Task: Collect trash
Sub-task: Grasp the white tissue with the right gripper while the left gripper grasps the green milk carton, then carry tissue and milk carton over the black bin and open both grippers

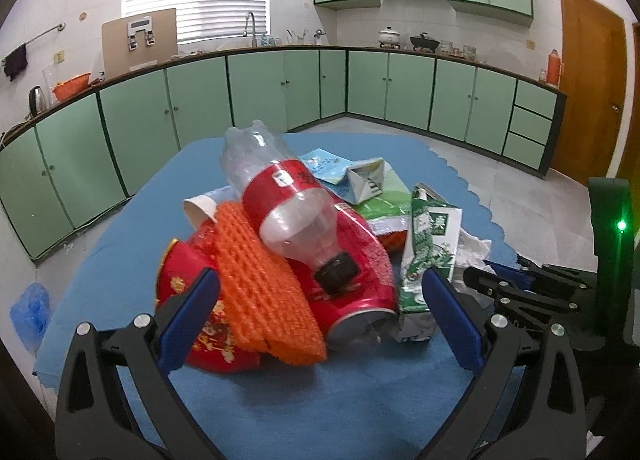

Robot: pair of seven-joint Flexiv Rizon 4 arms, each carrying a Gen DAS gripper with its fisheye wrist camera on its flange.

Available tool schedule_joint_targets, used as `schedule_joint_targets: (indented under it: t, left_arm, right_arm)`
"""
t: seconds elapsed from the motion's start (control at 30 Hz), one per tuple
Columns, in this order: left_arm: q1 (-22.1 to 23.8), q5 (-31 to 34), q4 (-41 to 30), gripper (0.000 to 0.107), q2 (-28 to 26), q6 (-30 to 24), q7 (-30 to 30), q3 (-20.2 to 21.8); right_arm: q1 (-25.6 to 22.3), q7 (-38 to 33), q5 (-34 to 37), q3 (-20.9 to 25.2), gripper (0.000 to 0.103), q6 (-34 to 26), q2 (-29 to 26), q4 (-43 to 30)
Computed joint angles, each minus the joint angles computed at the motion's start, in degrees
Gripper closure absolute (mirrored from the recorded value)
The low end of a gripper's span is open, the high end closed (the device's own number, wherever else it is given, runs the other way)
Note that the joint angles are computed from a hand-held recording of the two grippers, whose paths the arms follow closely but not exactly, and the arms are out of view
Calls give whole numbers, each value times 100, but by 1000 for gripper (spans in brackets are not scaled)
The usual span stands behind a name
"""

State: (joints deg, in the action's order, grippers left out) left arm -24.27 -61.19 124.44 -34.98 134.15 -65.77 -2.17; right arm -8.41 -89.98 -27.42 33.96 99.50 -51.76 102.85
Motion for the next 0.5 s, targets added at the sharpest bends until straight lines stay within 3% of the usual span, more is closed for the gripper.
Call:
schedule_joint_targets:
  t: [0.17,0.4,0.5]
  left_arm:
    - [-33,113,-119,9,-75,-48,66,-32]
    - [-126,406,-526,12,-273,-214,198,-8]
    - [-166,483,-651,19,-341,-296,185,-30]
  right_arm:
    - [-354,-25,30,345,93,-47,-30,-31]
    - [-538,201,-66,212,93,303,187,63]
    - [-608,380,-178,154,93,346,220,65]
